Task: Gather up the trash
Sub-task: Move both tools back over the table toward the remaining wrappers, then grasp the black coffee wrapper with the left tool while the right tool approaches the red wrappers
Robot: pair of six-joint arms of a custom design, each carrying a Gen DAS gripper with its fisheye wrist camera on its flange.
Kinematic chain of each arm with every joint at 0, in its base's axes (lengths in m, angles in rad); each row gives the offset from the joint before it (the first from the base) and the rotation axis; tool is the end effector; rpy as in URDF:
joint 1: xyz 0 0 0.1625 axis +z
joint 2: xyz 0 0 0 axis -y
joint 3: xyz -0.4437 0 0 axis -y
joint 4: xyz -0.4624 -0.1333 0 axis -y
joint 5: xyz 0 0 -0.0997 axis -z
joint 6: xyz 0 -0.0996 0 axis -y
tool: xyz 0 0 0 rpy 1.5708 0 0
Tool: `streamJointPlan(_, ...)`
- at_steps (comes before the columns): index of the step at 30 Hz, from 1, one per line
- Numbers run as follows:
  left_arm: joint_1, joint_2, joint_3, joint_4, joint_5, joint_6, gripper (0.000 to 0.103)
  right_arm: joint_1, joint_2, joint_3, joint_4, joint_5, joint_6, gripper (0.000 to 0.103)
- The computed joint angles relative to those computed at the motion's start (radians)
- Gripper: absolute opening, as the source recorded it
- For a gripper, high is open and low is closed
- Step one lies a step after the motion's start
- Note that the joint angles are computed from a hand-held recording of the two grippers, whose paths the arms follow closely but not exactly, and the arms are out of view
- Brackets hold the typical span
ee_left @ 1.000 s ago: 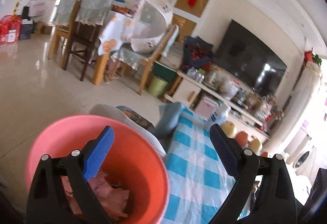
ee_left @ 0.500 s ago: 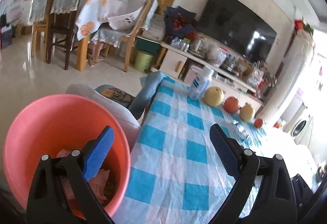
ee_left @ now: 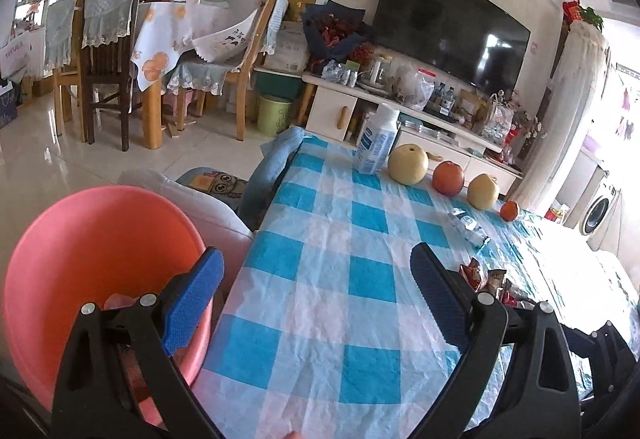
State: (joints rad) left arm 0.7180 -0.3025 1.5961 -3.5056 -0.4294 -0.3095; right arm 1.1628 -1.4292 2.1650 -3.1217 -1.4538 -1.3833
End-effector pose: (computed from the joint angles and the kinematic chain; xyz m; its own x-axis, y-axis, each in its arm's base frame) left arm -0.3459 -0.5994 -0.1237 -0.8348 -0.2027 -0.5118 0.3667 0.4887 -0.7917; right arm -0.0835 -0.5585 0.2961 -0.4435 -0.5596 0.7001 -0.8781 0.4279 -0.2143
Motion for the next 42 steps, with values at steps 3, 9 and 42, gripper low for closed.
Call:
streamJointPlan(3,-0.003,0.009,-0.012,0.012,-0.008,0.0,0.095,-0.014,-0.003,-0.006,-0.008,0.015,-0.001,0.098)
streamJointPlan(9,-0.012,0.042,-0.061,0.066,-0.002,0.029,0.095,-0.039,-0.014,-0.031,0.023,0.053,0.012,0.098)
streamJointPlan(42,-0.023,0.277,-0.468,0.499,-0.189,0.182,0.095,-0.162,0.104,-0.539,0.404,0.088,0.396,0.098)
